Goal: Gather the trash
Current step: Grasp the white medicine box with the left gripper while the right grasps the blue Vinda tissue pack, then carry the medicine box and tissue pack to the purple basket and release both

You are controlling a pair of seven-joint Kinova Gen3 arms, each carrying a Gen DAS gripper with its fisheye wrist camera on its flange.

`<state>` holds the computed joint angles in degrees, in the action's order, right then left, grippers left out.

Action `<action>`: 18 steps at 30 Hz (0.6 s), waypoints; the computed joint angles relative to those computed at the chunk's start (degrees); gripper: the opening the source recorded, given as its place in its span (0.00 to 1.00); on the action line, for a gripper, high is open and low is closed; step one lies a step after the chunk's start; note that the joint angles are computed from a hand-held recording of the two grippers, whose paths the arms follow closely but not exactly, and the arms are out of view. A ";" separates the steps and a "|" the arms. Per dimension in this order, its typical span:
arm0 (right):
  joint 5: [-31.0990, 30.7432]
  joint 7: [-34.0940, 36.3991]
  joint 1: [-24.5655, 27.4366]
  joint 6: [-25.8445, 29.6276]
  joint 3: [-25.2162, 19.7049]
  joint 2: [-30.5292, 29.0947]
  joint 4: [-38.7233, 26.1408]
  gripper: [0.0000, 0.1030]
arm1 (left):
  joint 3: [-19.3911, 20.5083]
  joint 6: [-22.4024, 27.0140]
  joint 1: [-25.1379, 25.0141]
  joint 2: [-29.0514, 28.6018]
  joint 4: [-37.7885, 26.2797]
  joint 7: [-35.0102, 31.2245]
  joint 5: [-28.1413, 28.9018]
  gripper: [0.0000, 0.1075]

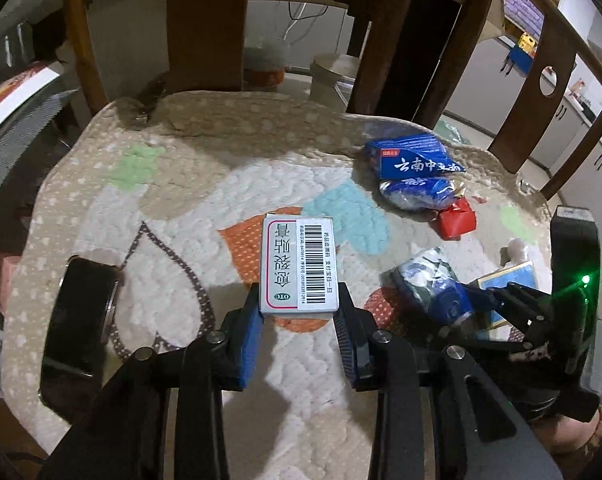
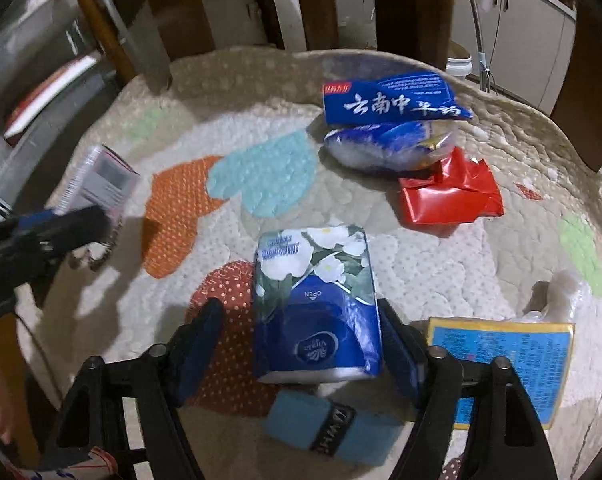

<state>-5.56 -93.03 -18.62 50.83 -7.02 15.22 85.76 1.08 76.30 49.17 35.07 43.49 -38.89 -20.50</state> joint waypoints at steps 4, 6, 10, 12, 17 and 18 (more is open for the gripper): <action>-1.72 0.18 4.07 0.20 -3.87 -0.79 0.06 0.54 | -0.51 1.77 1.17 0.40 -1.08 0.09 -1.24 0.30; -2.37 0.67 3.40 -0.52 -2.52 -2.36 1.01 0.54 | -0.87 3.23 2.07 0.85 -2.29 0.09 -2.13 0.30; -4.96 1.39 2.68 -1.16 -0.04 -5.35 2.42 0.54 | -1.31 4.82 3.68 1.21 -3.91 -0.21 -3.54 0.30; -5.26 1.15 3.04 -1.37 0.21 -7.04 3.30 0.54 | -1.52 5.85 4.53 1.57 -5.18 -0.55 -4.19 0.30; -5.88 0.76 4.19 -1.84 0.96 -11.02 6.24 0.54 | -1.98 8.69 6.42 2.95 -9.09 -2.05 -5.05 0.30; -5.81 0.59 4.39 -1.95 1.12 -11.74 6.83 0.54 | -2.08 9.03 6.71 3.16 -9.62 -2.36 -5.07 0.30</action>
<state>-11.36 -92.44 -14.23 48.88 -5.90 3.48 92.59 -1.01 85.33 55.88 38.23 33.87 -41.25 -25.57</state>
